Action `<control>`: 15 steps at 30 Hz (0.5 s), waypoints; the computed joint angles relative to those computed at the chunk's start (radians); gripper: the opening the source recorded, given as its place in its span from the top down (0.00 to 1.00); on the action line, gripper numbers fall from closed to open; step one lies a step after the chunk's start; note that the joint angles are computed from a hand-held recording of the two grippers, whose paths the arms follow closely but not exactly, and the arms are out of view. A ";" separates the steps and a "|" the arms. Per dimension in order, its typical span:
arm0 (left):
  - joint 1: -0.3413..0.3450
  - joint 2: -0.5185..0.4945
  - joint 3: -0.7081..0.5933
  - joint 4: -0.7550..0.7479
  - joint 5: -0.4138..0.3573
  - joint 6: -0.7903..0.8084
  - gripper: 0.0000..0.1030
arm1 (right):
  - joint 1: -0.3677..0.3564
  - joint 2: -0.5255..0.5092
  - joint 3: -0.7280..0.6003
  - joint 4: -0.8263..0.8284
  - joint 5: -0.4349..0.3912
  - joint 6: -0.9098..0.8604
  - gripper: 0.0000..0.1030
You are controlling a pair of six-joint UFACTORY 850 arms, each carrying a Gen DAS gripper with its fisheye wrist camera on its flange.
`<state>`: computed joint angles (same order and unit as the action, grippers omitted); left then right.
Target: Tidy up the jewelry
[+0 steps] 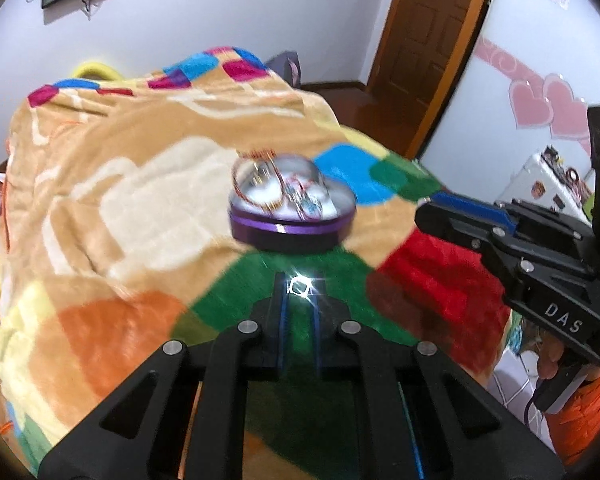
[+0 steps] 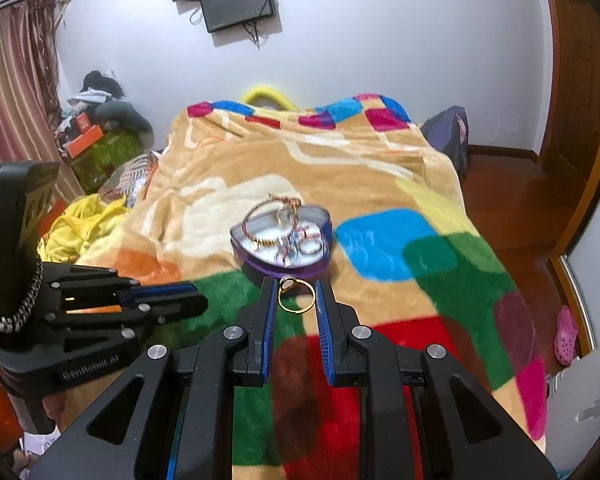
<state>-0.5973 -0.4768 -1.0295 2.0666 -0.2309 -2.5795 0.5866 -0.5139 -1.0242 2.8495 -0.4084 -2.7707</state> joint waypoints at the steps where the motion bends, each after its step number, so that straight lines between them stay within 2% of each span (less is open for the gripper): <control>1: 0.004 0.011 0.004 0.006 -0.012 -0.006 0.91 | 0.000 0.002 -0.002 0.001 -0.004 -0.001 0.83; 15: 0.044 0.048 -0.012 0.152 -0.078 -0.124 0.91 | -0.001 -0.021 -0.070 0.031 -0.036 -0.025 0.83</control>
